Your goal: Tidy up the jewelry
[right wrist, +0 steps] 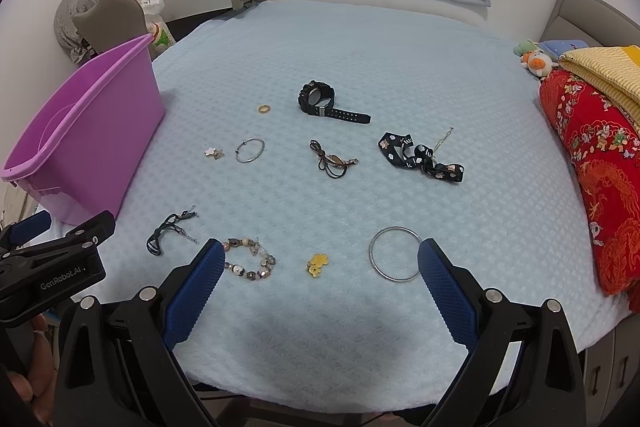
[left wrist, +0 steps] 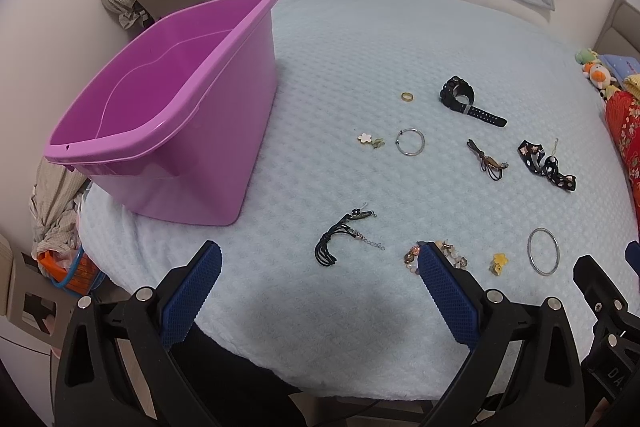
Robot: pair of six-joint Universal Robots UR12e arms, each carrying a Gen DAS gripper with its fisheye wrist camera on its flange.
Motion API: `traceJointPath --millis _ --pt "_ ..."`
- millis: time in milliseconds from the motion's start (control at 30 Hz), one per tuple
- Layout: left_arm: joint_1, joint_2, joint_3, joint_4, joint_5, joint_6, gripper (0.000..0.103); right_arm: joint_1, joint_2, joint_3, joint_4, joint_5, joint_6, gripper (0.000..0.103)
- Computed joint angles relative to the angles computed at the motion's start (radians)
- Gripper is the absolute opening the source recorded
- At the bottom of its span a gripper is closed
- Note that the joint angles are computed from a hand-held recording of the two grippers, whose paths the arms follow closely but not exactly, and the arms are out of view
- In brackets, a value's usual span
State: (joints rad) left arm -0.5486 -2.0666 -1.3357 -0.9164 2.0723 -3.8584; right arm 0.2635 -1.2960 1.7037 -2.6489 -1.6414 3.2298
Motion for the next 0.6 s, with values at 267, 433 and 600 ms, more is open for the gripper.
traceJointPath --millis 267,433,600 --pt "0.000 0.000 0.000 0.000 0.000 -0.001 0.097 0.000 0.000 0.001 0.000 0.001 0.001 0.093" --pt "0.000 0.002 -0.004 0.003 0.000 -0.001 0.097 0.000 -0.001 0.001 0.001 0.000 0.000 0.093" --pt "-0.001 0.003 -0.007 0.006 -0.001 -0.001 0.097 -0.001 -0.002 0.000 0.002 0.003 0.001 0.093"
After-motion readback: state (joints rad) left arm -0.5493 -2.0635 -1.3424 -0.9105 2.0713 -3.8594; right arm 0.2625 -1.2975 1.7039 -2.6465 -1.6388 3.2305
